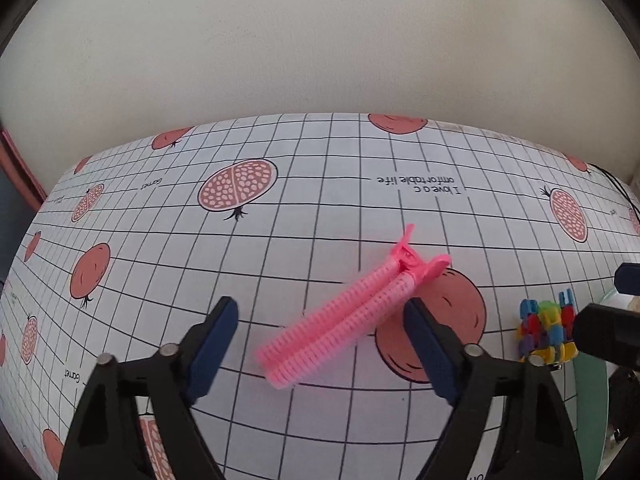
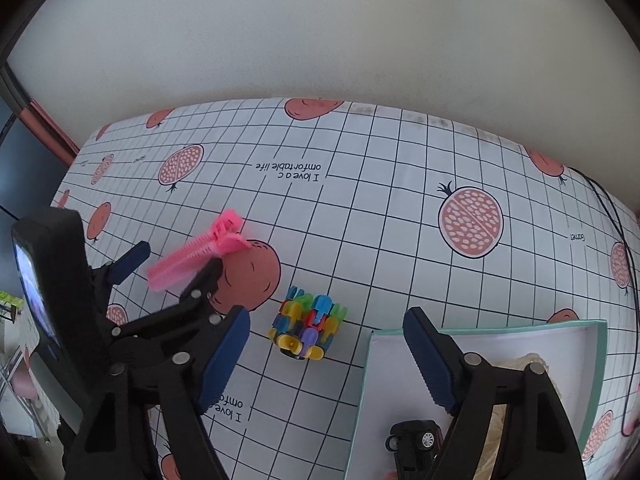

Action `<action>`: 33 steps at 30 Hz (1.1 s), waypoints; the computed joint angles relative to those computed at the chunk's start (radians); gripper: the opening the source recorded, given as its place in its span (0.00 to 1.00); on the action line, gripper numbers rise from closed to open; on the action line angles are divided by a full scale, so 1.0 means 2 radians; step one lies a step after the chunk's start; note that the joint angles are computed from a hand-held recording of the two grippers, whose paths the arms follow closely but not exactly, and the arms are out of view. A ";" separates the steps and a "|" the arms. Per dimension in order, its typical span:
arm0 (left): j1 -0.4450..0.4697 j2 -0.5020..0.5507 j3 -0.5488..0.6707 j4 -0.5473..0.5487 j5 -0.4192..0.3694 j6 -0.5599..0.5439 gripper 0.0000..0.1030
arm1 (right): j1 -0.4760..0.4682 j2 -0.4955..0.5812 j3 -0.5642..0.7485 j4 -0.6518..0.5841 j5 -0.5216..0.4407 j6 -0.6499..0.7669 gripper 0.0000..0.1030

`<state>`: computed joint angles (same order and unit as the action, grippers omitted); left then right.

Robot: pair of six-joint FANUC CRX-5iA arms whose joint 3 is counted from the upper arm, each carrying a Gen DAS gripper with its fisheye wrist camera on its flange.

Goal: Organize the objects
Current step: 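Close the left tool on the pink roller while the right tool grips the colourful block toy, then lift the roller over the box with the left tool while the right tool carries the block toy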

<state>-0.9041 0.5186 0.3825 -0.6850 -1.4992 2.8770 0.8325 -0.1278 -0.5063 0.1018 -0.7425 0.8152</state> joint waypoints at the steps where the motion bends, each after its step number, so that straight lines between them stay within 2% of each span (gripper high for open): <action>1: 0.001 -0.004 -0.006 0.001 0.007 -0.002 0.76 | 0.000 0.001 0.000 0.000 -0.001 -0.001 0.74; 2: 0.002 -0.008 -0.011 0.002 0.011 0.000 0.75 | 0.000 0.003 0.002 -0.002 -0.002 0.002 0.72; 7: 0.008 -0.022 -0.029 0.013 0.026 0.006 0.56 | 0.004 0.011 0.008 -0.009 -0.006 0.012 0.61; 10: 0.011 -0.033 -0.043 0.018 0.037 0.016 0.50 | 0.006 0.017 0.013 -0.016 -0.008 0.018 0.55; 14: 0.014 -0.042 -0.055 0.022 0.049 0.017 0.46 | 0.010 0.027 0.019 -0.018 -0.017 0.023 0.51; 21: 0.016 -0.054 -0.070 0.026 0.062 0.021 0.36 | 0.010 0.042 0.026 -0.030 -0.020 0.031 0.48; 33: 0.020 -0.070 -0.090 0.029 0.084 0.018 0.28 | 0.016 0.044 0.024 -0.017 -0.022 0.020 0.43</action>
<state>-0.8647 0.3789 0.2028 -0.6268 -1.3317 2.9129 0.8648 -0.0402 -0.4590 0.0678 -0.7857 0.8554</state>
